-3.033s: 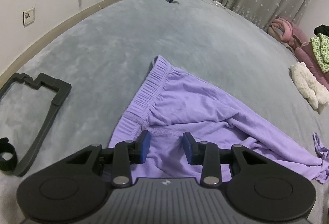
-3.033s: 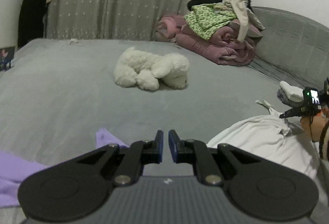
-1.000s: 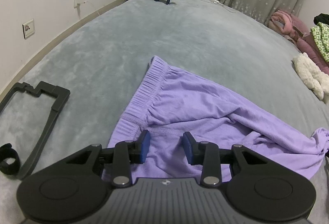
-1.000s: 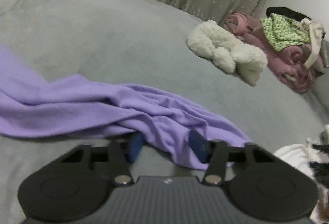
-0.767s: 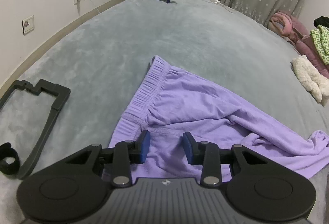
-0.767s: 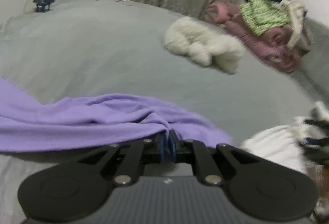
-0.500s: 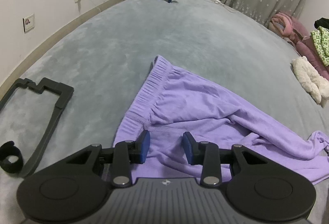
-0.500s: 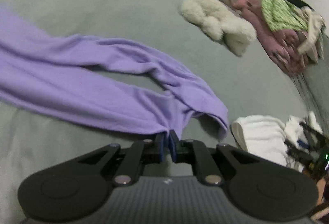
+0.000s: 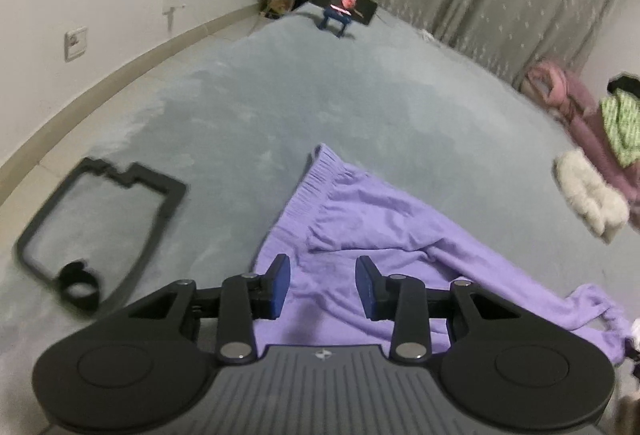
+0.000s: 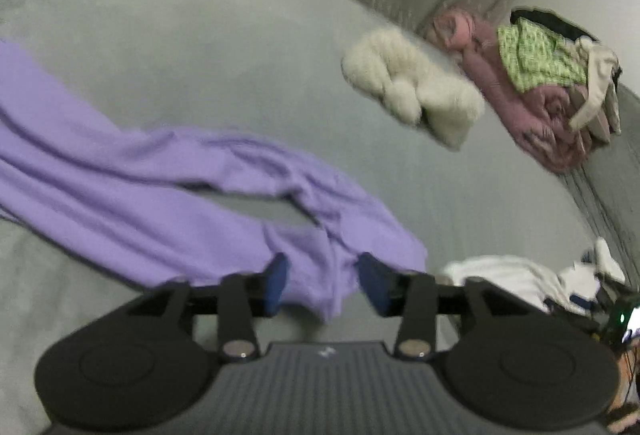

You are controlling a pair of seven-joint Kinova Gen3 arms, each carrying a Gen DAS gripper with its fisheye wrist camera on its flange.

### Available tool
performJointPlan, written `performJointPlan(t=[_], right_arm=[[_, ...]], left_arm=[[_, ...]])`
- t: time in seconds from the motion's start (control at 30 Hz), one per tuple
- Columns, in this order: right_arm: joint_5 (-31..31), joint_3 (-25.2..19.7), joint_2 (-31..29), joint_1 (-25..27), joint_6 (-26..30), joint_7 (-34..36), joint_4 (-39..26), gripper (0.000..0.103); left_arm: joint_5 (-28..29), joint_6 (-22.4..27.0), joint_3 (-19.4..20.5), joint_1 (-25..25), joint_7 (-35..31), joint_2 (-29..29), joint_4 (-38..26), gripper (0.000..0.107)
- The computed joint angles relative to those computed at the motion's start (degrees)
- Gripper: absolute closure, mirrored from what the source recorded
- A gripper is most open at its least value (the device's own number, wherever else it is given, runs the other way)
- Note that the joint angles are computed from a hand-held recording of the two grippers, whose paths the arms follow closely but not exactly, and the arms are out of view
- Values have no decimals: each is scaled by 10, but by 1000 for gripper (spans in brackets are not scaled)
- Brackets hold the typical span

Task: Fold clothes
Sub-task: 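Stretch the lavender pants lengthwise between the left and right grippers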

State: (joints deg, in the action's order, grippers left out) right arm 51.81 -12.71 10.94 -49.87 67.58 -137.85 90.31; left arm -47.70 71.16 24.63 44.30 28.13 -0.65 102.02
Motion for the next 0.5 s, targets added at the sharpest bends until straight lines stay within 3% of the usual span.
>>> performJointPlan(t=[0.1, 0.17, 0.23, 0.3, 0.37, 0.5], right_arm=[[13, -14, -9, -6, -19, 3, 6, 51], [10, -20, -25, -1, -61, 3, 19, 47], [9, -26, -34, 1, -90, -5, 25, 45], [4, -2, -40, -22, -114, -7, 29, 45], [1, 3, -52, -25, -160, 19, 47, 44], [1, -87, -74, 51, -253, 112, 90, 33]], left_arm=[[5, 17, 15, 4, 54, -32, 16, 73], [11, 15, 37, -13, 97, -43, 28, 73], [35, -23, 31, -13, 120, -55, 45, 73], [44, -67, -1, 16, 150, -59, 64, 73], [50, -80, -1, 16, 161, -54, 66, 73], [63, -10, 82, -49, 193, -22, 30, 73]])
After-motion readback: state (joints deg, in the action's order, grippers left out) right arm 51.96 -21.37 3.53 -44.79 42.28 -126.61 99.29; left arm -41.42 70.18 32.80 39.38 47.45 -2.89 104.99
